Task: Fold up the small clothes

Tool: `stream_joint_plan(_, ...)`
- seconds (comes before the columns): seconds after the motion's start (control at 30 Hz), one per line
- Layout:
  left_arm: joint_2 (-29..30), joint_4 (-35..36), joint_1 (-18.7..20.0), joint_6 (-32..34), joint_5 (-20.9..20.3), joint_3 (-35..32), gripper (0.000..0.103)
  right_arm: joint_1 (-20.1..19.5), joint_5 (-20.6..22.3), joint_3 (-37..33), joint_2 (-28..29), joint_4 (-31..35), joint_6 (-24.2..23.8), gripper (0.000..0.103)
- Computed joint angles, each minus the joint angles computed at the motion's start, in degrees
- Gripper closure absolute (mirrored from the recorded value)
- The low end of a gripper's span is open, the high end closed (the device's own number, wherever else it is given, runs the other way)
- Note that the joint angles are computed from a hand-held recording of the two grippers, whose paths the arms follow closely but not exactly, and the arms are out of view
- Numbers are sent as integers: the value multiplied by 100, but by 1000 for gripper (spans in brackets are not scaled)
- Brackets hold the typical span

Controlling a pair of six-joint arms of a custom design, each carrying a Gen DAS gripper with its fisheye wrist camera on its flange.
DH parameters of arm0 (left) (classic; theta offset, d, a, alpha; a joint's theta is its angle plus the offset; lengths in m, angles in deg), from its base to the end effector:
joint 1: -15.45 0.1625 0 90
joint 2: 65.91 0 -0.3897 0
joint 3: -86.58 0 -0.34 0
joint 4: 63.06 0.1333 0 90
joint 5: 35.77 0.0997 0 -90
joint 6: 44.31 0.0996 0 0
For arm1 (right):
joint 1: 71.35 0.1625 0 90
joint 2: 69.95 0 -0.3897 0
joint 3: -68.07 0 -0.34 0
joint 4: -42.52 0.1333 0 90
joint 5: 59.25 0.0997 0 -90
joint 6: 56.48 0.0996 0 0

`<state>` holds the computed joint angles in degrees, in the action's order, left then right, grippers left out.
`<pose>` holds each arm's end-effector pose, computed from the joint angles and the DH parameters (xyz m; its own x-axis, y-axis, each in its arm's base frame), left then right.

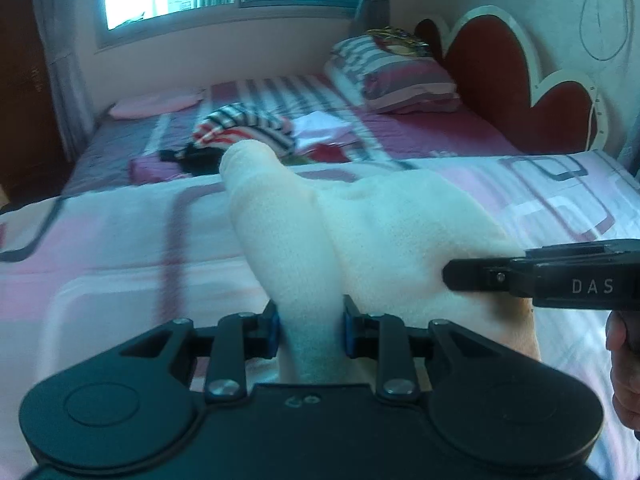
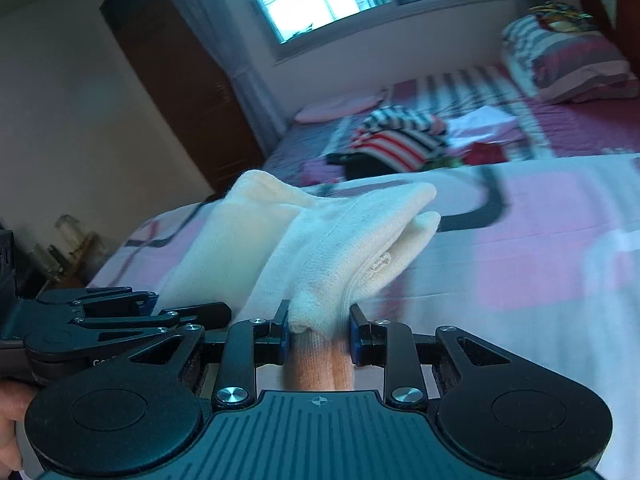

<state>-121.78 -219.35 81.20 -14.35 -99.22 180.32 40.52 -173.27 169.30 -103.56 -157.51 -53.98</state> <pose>-0.0913 -0.6357 0.2455 -0.6019 0.5507 -0.5783 0.7639 0.6081 -0.2160 0.3055 -0.5120 0.0639 -0.9610 -0.0555 0.2708 -0.2333 0.6883 -0.6869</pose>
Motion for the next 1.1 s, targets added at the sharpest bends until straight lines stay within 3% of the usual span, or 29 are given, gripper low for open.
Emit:
stream_joint_plan(0.13,-222,339,344,350,-63,-234,76,263,-12,-736,642,291,369,76)
stream_joint_plan(0.27,-263,721,700,362,-209,-495,74,279,43,-1429,1220,654,618,76)
stream_joint_plan(0.33,-183,947,874,448,-206,-645,65,279,-57,-1645,1445,843,747,76)
stream_joint_plan(0.4,-92,767,1066,482,-255,-695,25,189,-219,-1739,1566,1117,1073,76)
stream_joint_plan(0.53,-38,1429,1538,-167,-1096,-1228,25,-184,381,-1285,1502,367,1681,71)
stream_joint_plan(0.83,-233,1510,1635,278,-1224,-1226,29,62,-224,-1283,1465,524,1690,71)
stream_joint_plan(0.9,-347,1233,1619,611,-1497,-1146,32,230,-551,-1278,1369,601,1552,71)
stream_joint_plan(0.97,-354,1081,1564,870,-1848,-1209,33,401,-826,-1394,1384,245,1212,71)
stream_joint_plan(1.03,-165,1081,1487,912,-2016,-1405,33,432,-740,-1703,1443,237,883,71)
stream_joint_plan(1.1,156,1334,1396,790,-1855,-1725,34,394,-655,-2198,1609,779,637,71)
